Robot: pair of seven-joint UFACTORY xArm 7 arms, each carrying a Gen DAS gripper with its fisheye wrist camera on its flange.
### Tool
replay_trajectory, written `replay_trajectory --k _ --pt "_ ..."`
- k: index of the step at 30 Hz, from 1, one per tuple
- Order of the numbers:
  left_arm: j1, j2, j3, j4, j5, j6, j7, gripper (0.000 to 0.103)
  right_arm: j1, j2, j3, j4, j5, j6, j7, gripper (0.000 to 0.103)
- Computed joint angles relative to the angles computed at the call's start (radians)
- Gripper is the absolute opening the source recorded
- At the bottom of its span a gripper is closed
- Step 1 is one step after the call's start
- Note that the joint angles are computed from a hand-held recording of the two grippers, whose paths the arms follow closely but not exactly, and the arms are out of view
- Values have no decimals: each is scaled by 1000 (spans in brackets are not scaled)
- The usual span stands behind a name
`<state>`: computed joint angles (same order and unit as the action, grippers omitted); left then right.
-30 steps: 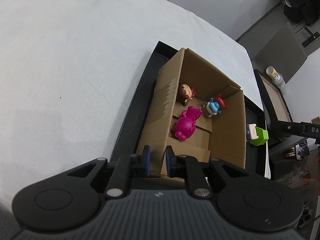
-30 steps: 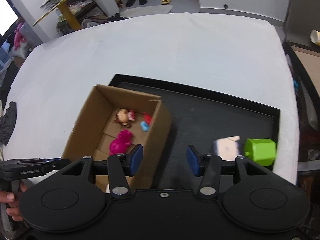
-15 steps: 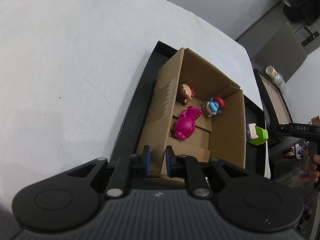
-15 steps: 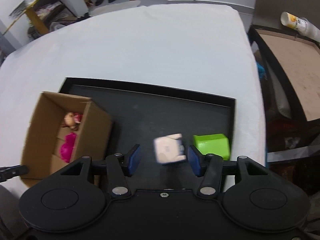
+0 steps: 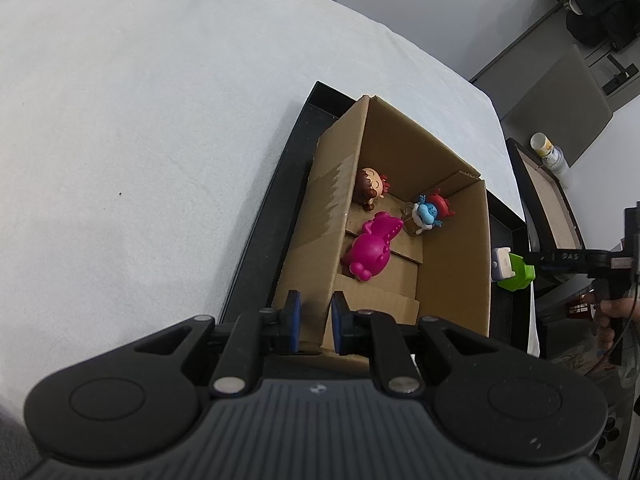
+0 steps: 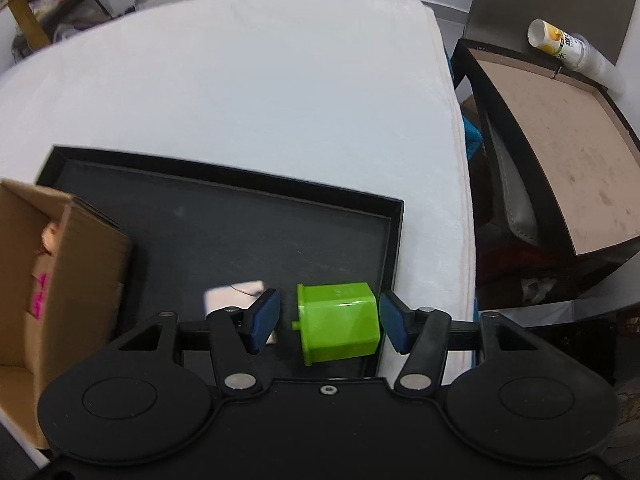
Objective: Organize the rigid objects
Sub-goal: 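Close the right gripper on the lime-green block and lift it, then carry the green block into the box and open the right gripper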
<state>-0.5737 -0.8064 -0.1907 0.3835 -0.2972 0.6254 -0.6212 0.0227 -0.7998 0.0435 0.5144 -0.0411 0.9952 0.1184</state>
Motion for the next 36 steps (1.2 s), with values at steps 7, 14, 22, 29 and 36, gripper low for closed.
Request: replay_trajectory --k 7,14,22,29,36 --pt "-4 -3 7 -5 -5 -3 3 15 3 22 17 -33 -36 1 -6 50" --pt "-3 -3 7 -8 -10 -9 -2 15 23 -10 11 7 -10 31 -13 49" --pt "-3 -10 6 -9 -8 -7 -5 15 59 -26 24 73 25 40 -12 49" --pt "-5 -14 10 -12 -11 -6 -2 15 108 -7 28 130 83 21 -19 49" --pt "-8 -12 14 -14 -15 -12 4 15 173 21 55 200 137 28 -17 49"
